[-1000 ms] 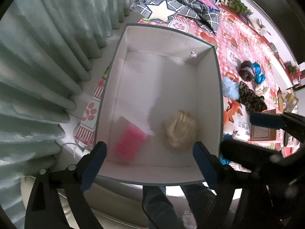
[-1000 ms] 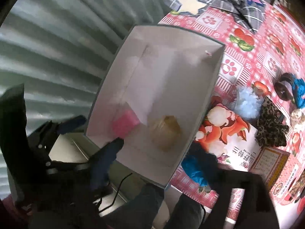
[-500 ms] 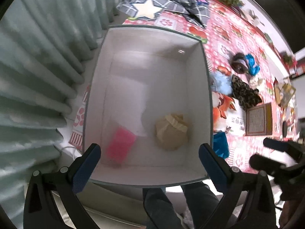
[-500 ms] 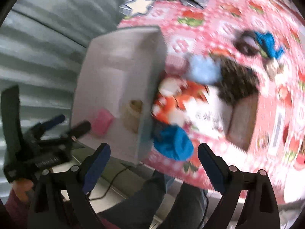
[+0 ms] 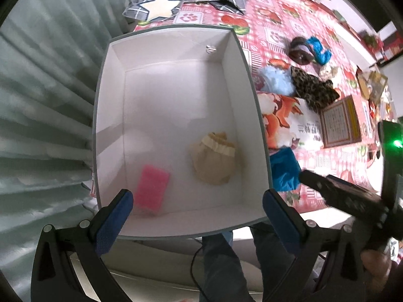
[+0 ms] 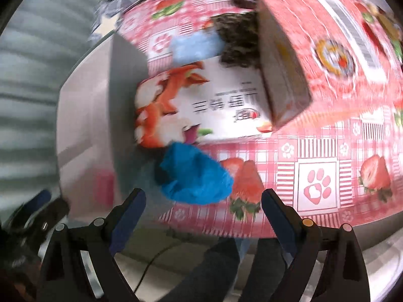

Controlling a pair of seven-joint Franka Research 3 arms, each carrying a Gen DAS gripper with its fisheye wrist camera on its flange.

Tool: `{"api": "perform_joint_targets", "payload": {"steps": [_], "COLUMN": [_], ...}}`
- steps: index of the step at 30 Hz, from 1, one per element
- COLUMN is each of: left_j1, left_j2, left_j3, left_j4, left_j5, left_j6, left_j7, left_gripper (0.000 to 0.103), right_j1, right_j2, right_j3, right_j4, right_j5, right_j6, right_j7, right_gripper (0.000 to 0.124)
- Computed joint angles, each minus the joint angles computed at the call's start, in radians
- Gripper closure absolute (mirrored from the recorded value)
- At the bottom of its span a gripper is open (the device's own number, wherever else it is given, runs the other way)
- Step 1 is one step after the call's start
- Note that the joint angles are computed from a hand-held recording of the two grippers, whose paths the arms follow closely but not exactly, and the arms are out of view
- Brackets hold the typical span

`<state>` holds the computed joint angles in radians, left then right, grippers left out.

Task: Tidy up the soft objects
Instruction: 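Grasp the blue cloth beside the box with the right tool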

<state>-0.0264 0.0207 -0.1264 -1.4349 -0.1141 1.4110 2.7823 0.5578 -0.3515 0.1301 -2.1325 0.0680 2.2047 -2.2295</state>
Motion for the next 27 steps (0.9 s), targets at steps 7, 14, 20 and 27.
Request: {"api": "perform_joint_targets", "payload": {"steps": [7,14,20,27], "left_j1": [-0.012,-0.033,-0.051,-0.064], "left_j2": [-0.053,-0.103,-0.122,-0.152], "left_j3": [-0.001,0.005,0.003,0.008], "left_j4": [-0.072,-0.14,-0.175,-0.217], "left_j5": [0.026,0.044,0.063,0.077], "left_j6": [0.057,0.104,0.133,0.154], "left_j7": [0.051,0.097,0.091,0.11], "left_gripper": [0.0,0.0,0.0,0.0], "right_j1": [-0.027,-0.013,-0.013,-0.003], "right_j2": [0.033,0.08,0.103,0.14], "right_j3": [0.05,0.048,0.068,0.054], "right_j4": [-0.06,-0.011,0.019,0.0], "right_j5": [-0.115,-0.162,-0.199,-0.211], "right_j6": [0.114,0.075,0.031,0.133], "right_j7": [0.192,0.221,0.29,0.264], "right_gripper": [0.03,0.03,0.03,0.067]}}
